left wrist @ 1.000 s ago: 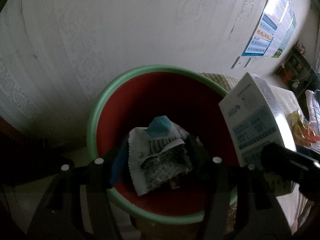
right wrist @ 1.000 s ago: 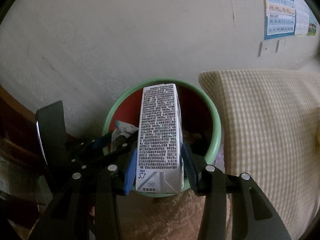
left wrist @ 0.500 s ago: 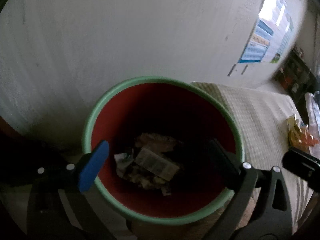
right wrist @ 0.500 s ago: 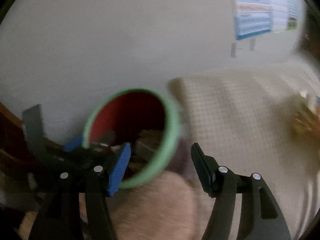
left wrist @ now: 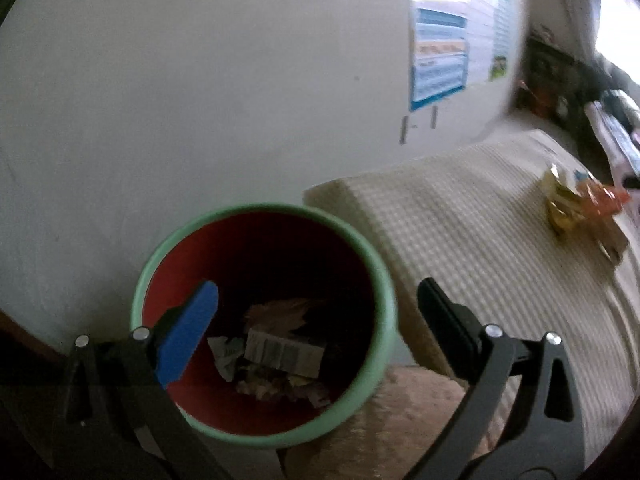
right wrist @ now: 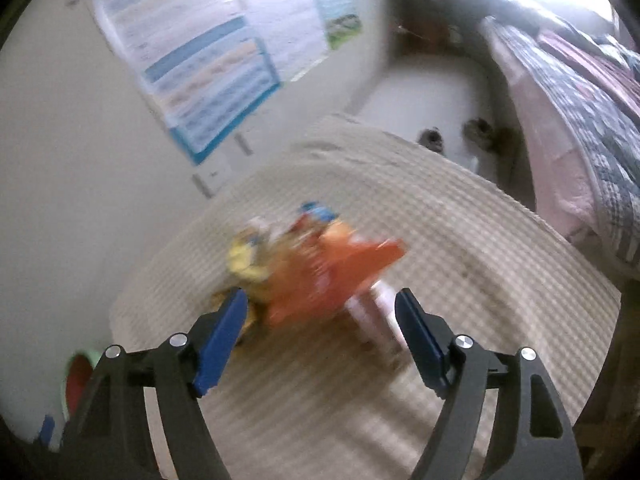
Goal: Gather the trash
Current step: 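Move both grippers back over the mattress toward the remaining trash, then grasp the orange snack bag with the right gripper while the left grasps the yellow wrapper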
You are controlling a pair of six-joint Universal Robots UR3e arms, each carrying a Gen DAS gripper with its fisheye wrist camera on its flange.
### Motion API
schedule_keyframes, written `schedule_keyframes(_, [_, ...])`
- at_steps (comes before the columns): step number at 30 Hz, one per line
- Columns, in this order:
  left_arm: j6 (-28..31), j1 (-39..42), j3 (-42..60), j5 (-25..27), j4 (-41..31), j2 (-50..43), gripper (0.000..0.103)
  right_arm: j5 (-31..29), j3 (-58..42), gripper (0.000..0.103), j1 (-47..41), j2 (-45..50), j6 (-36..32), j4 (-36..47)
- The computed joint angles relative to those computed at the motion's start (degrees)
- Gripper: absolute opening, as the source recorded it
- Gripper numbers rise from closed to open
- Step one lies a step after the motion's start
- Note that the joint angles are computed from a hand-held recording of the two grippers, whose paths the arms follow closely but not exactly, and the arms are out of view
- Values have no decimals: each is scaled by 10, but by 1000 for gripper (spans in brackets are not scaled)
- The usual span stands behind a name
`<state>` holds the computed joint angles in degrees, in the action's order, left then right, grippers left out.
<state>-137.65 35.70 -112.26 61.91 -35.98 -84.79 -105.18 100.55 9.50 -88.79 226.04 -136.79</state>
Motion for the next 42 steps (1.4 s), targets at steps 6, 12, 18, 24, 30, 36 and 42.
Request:
schedule_keyframes(6, [24,-8,7,-45,-76,37,98,91,10,75,-82,40,-21,-19])
schedule_keyframes(12, [86,-35,46,-46,-209,54,97,127,43,35,-89,27,-53,-66])
schedule_keyframes(18, [49,-96,46,-34,-204,61,97,130,148,32,-66,-104,-56,-144])
schedule_keyframes(24, [-49,-230,95,12,-117,-23,97,4,224,33,119,-201,23,-137])
schedule_keyframes(30, [-176,-354,228,86,-97,-178,92,-32,270,33,259,-149,144,-160])
schedule_keyframes(36, [-205,-442,357,156,-139,-300,61,-63,288,34,274,-172,154,-174])
schedule_keyframes(42, [-211,-477,430,172,-179,-368,55,-42,320,34,260,-193,160,-196])
